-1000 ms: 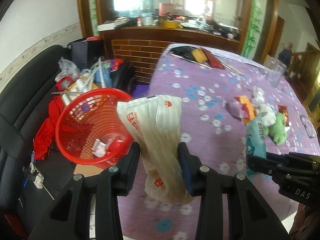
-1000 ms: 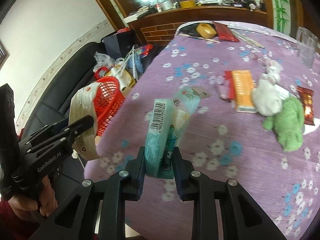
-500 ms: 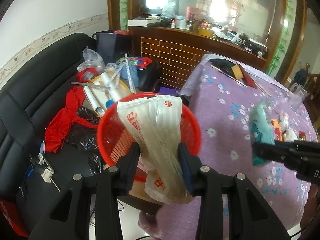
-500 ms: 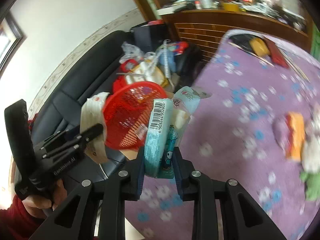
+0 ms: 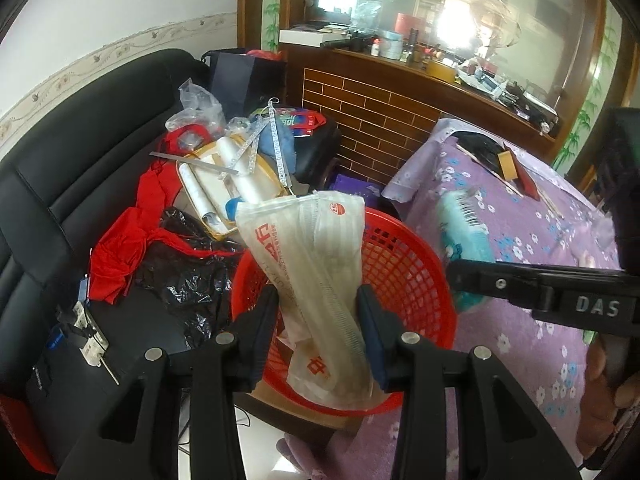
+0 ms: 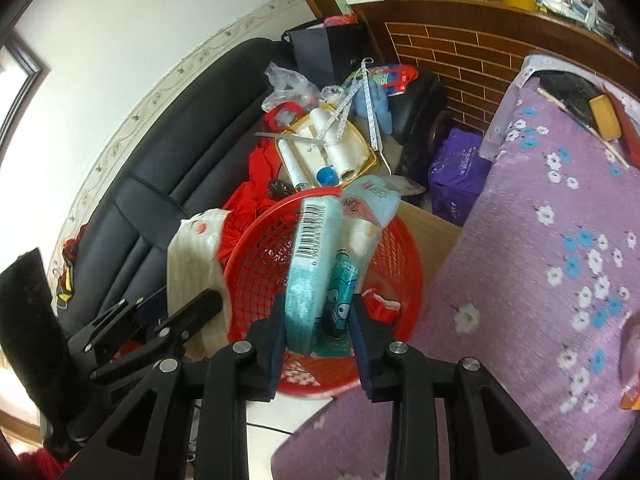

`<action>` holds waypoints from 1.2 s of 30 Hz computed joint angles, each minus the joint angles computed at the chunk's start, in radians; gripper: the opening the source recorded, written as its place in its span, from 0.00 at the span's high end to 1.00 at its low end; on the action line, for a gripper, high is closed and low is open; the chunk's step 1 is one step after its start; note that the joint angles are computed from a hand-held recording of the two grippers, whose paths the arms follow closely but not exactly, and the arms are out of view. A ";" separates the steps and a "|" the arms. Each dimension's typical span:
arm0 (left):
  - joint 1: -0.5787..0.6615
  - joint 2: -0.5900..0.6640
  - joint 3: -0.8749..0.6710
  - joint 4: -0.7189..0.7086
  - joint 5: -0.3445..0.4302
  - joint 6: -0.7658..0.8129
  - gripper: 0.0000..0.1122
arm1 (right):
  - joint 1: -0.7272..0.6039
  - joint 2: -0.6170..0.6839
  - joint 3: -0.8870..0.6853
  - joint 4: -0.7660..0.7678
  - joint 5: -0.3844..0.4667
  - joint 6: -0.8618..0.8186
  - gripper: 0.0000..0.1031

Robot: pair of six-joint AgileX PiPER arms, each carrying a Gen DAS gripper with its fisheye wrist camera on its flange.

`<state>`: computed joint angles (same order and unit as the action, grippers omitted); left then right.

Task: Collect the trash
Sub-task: 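Carry the bag and tissue pack over the red basket and release both, then grasp the white cloth ball with the left gripper while the right grasps the green towel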

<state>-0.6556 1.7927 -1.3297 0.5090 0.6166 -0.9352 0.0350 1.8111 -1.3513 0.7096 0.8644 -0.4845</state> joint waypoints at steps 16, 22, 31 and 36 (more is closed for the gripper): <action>-0.079 0.001 -0.009 0.041 -0.012 -0.049 0.44 | -0.162 -0.195 0.255 0.034 -0.054 -0.063 0.48; -0.237 0.066 -0.083 0.051 0.008 -0.054 0.44 | -0.437 -0.306 0.436 0.063 -0.007 -0.204 0.48; -0.421 0.247 -0.393 -0.028 0.140 0.010 0.44 | -0.995 -0.335 0.455 0.029 0.149 -0.496 0.44; -0.482 0.353 -0.588 -0.096 0.234 0.052 0.44 | -1.161 -0.251 0.380 -0.007 0.103 -0.609 0.39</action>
